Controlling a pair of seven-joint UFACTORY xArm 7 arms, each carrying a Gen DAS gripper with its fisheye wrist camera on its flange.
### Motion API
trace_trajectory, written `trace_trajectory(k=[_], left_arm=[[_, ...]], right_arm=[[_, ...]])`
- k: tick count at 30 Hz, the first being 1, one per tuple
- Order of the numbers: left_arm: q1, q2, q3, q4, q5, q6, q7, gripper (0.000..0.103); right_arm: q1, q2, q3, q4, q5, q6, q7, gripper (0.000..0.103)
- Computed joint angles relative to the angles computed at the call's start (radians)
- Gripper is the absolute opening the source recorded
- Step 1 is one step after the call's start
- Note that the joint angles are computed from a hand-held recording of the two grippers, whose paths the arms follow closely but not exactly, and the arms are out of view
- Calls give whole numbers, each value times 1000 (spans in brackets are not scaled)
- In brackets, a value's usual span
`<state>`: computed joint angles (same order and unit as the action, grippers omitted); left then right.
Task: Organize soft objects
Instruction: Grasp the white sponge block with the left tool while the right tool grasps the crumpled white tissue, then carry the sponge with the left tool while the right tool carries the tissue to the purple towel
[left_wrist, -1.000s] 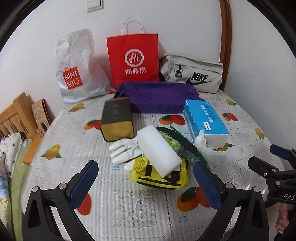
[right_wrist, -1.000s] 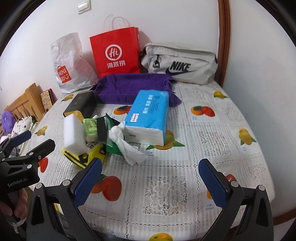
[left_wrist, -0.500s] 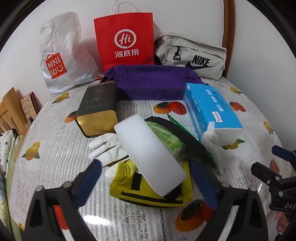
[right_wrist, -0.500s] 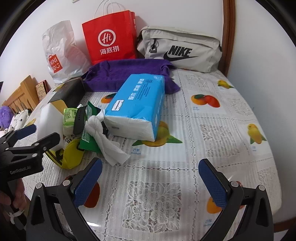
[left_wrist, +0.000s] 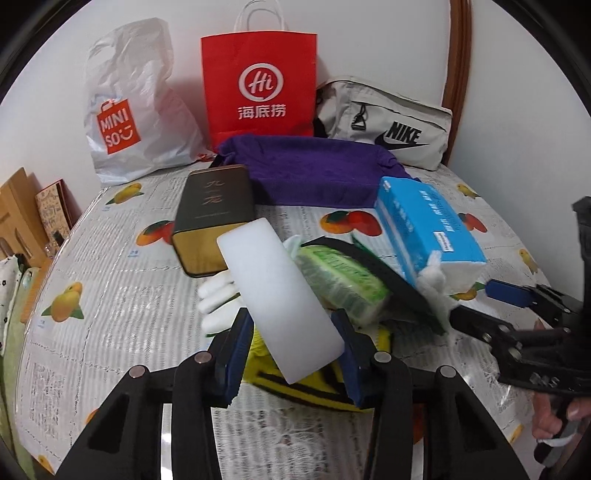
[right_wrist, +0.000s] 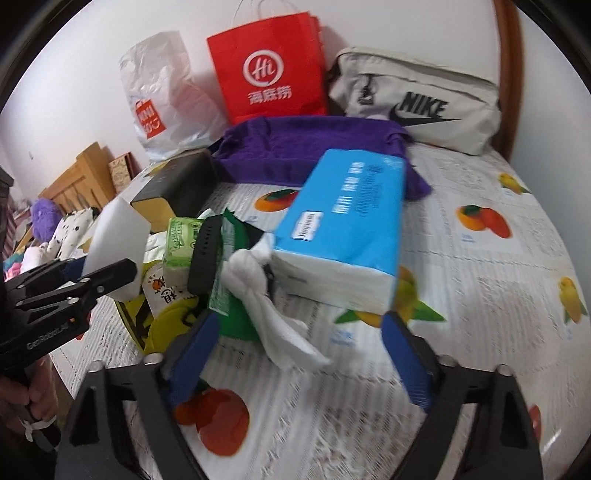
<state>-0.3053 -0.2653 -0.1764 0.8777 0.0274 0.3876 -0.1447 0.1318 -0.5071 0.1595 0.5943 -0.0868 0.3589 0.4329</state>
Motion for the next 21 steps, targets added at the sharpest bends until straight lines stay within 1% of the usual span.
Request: trace_trajectory(k=[2, 5, 7, 8, 10, 12, 13, 14, 15, 17, 18, 20, 21], left_arm=[[-3, -1, 13, -4, -19, 2, 9, 42], [-21, -1, 38, -8, -76, 6, 51, 42], [-23, -1, 42, -11, -92, 3, 70, 42], [-21, -2, 42, -13, -95, 1, 74, 42], [-19, 2, 41, -13, -101, -2, 83, 42], [-18, 7, 43, -11, -111, -2, 88, 42], [-19, 11, 46, -8, -121, -2, 95, 42], [-20, 11, 49, -8, -128, -3, 101, 42], [-23, 10, 55, -9, -142, -4, 113, 42], [-24, 5, 59, -11, -155, -4, 129, 42], [-12, 2, 52, -9, -139, 1, 120, 42], [3, -6, 44, -13, -118, -1, 107, 42], [7, -11, 46, -14, -114, 1, 106, 42]], right_arm=[[12, 43, -10, 20, 7, -17, -19, 75], [24, 98, -21, 46, 15, -38, -43, 70], [56, 124, -49, 56, 51, -55, -84, 68], [88, 142, -77, 62, 88, -67, -123, 66], [131, 164, -112, 72, 155, -70, -186, 57], [188, 180, -158, 74, 251, -88, -280, 30], [221, 188, -182, 79, 300, -90, -331, 24], [212, 191, -167, 81, 308, -93, -343, 21], [178, 191, -131, 81, 274, -95, -322, 19], [142, 186, -94, 82, 238, -87, -302, 16], [128, 175, -80, 79, 222, -81, -288, 16], [129, 148, -83, 69, 226, -65, -289, 16], [109, 124, -68, 62, 207, -47, -265, 16]])
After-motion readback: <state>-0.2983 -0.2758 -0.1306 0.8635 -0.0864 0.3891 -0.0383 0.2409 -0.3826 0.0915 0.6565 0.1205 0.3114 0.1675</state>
